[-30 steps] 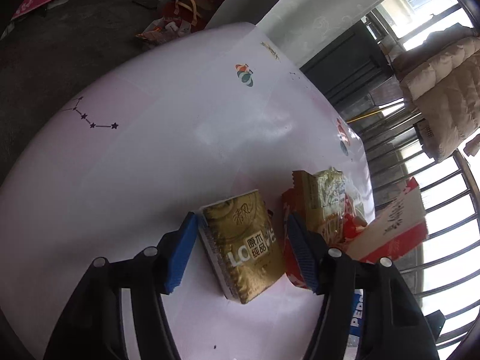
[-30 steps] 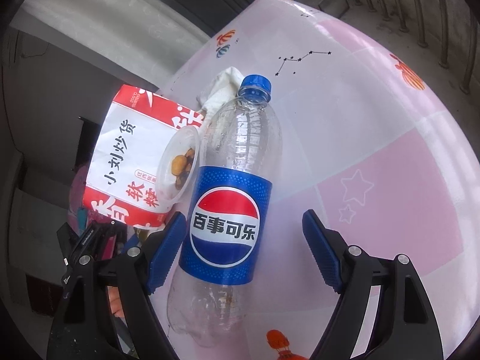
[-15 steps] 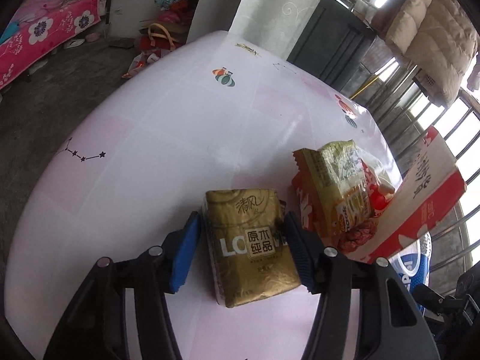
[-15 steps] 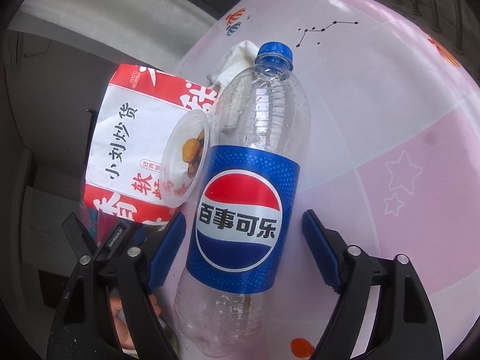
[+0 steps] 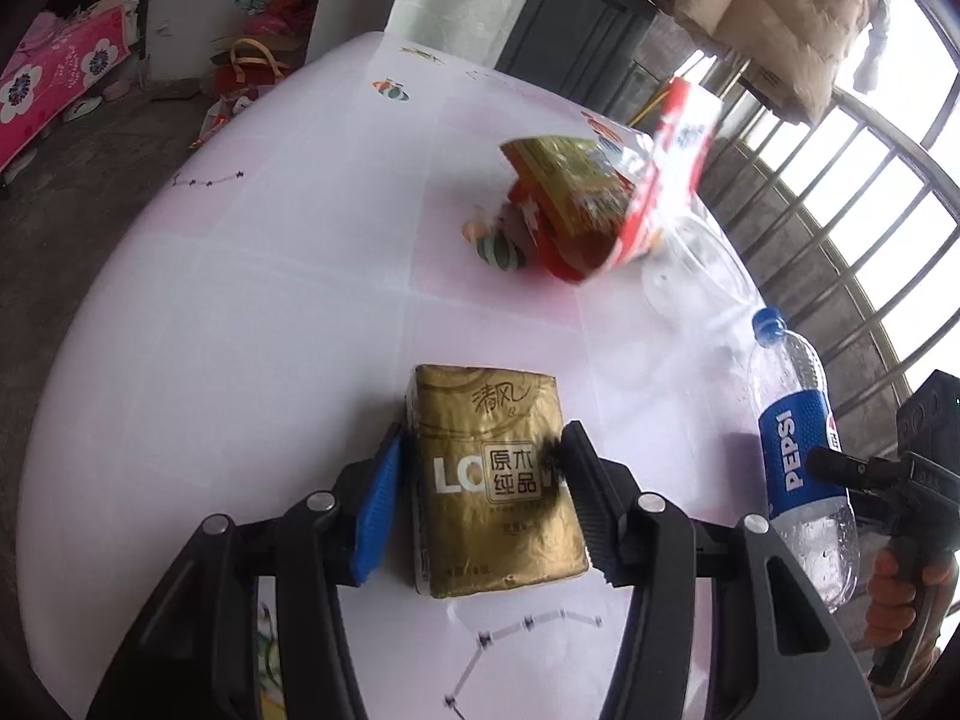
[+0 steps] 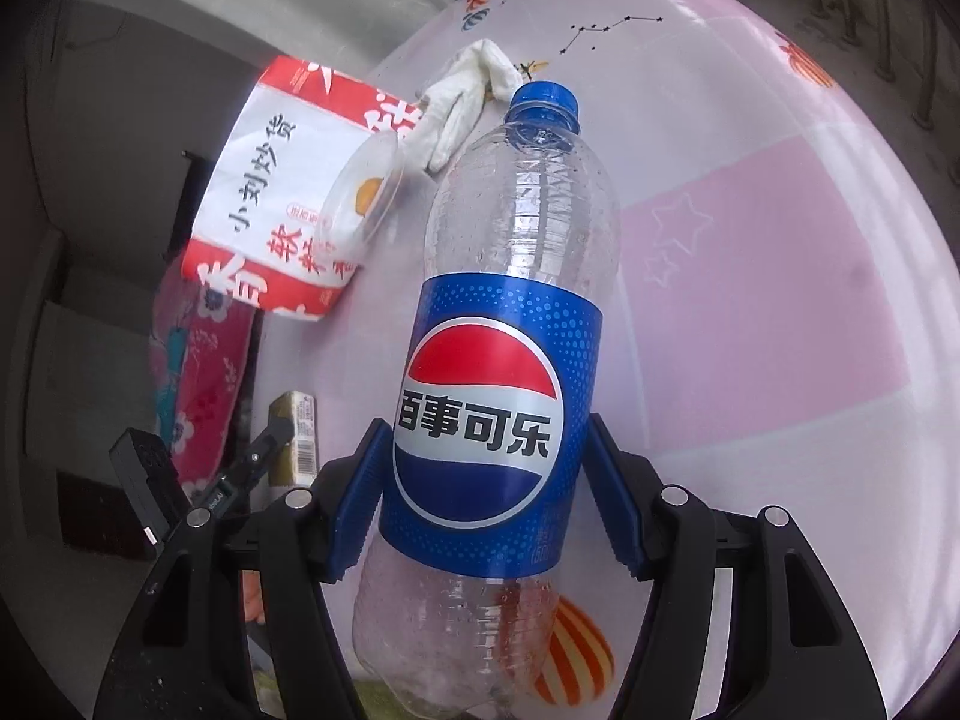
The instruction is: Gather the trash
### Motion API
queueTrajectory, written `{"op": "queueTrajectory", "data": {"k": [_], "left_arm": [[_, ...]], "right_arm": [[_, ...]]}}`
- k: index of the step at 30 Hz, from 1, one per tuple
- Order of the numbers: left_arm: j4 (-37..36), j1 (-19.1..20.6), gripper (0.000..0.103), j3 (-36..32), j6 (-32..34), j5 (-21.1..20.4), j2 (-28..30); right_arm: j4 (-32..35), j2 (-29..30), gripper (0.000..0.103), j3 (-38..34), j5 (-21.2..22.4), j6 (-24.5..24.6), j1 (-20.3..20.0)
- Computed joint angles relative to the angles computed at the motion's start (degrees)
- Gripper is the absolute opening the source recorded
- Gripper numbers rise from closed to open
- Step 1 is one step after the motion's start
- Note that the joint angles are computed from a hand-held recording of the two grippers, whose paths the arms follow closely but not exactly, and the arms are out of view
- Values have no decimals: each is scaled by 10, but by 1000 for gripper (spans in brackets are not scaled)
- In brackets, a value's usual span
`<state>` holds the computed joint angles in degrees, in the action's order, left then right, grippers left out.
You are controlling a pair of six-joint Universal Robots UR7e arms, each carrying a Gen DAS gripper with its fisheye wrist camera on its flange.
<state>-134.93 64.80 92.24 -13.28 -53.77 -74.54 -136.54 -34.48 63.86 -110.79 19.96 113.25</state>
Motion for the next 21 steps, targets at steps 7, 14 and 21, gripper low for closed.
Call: {"op": "queueTrajectory", "data": {"k": [7, 14, 21], "left_arm": [[18, -36, 51, 53, -2, 17, -30], [40, -55, 71, 52, -9, 58, -24], [34, -62, 71, 76, -2, 90, -23]], "right_arm": [[20, -15, 61, 28, -72, -23, 26], [26, 1, 61, 10, -89, -27, 30], [35, -7, 61, 15, -98, -26, 33]]}}
